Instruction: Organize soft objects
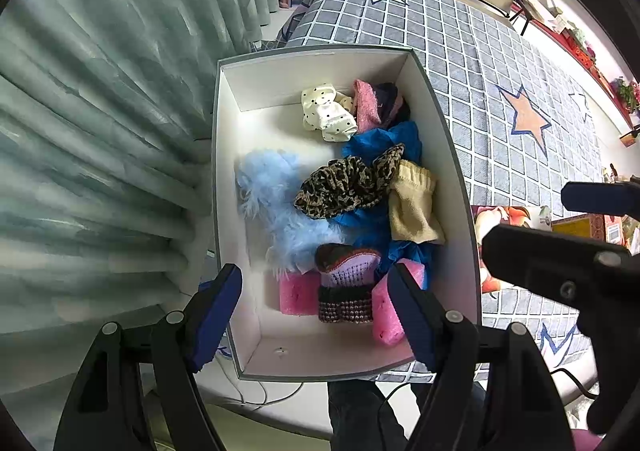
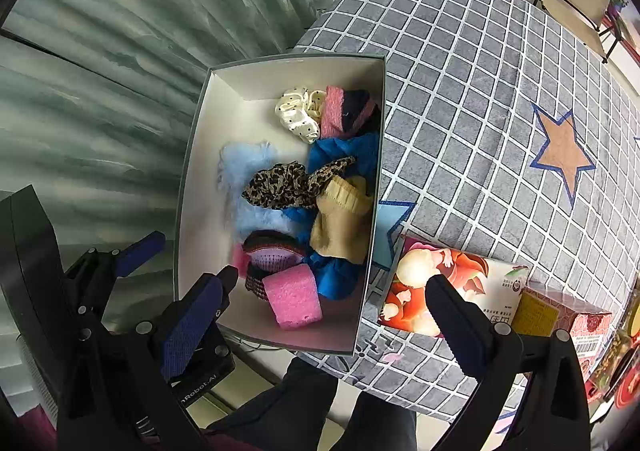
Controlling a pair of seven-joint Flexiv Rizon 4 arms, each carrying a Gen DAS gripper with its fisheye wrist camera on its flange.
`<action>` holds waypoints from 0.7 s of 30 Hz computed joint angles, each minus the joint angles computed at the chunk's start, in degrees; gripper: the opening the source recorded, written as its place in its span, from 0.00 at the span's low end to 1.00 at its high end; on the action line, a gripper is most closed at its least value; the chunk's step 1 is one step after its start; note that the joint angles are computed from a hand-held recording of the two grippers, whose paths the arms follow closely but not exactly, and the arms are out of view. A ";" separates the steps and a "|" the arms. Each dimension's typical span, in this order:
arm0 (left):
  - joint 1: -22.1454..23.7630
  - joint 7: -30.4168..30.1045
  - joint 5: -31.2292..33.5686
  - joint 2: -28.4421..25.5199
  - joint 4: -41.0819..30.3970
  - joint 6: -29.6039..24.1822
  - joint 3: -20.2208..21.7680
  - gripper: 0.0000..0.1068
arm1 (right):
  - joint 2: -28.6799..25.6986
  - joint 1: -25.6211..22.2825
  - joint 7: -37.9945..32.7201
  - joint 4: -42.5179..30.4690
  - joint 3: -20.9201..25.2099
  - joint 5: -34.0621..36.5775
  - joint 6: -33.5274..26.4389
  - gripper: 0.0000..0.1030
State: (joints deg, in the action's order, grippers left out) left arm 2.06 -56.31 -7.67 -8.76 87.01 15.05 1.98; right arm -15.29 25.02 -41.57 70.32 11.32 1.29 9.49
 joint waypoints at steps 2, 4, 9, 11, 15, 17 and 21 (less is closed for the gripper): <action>0.04 -0.05 0.08 0.03 0.01 0.02 0.04 0.73 | -0.07 0.06 -0.10 -0.09 0.02 -0.01 -0.18 1.00; 0.12 -0.10 -0.01 -0.05 -0.11 -0.15 0.04 0.73 | -0.27 0.18 -0.24 -0.38 0.02 -0.08 -0.54 1.00; 0.32 -0.42 -0.12 -0.24 -0.34 -0.80 0.11 0.73 | -0.74 0.72 -0.71 -1.13 -0.09 -1.21 -1.44 1.00; 0.48 -0.79 -0.45 -0.38 -0.47 -1.43 0.16 0.73 | -1.10 1.29 -1.11 -1.69 -0.22 -2.67 -2.48 1.00; 0.81 -1.64 -0.88 -0.72 -0.83 -2.09 0.28 0.75 | -2.19 2.91 -2.31 -3.15 -0.68 -6.95 -5.39 1.00; 0.93 -1.89 -0.87 -0.82 -0.87 -2.08 0.34 0.75 | -2.84 3.57 -3.32 -4.02 -0.85 -8.53 -6.71 1.00; 1.93 -0.13 -4.56 -0.62 0.14 -1.53 0.39 0.75 | -3.48 3.75 -4.07 -4.77 -0.95 -8.44 -7.20 1.00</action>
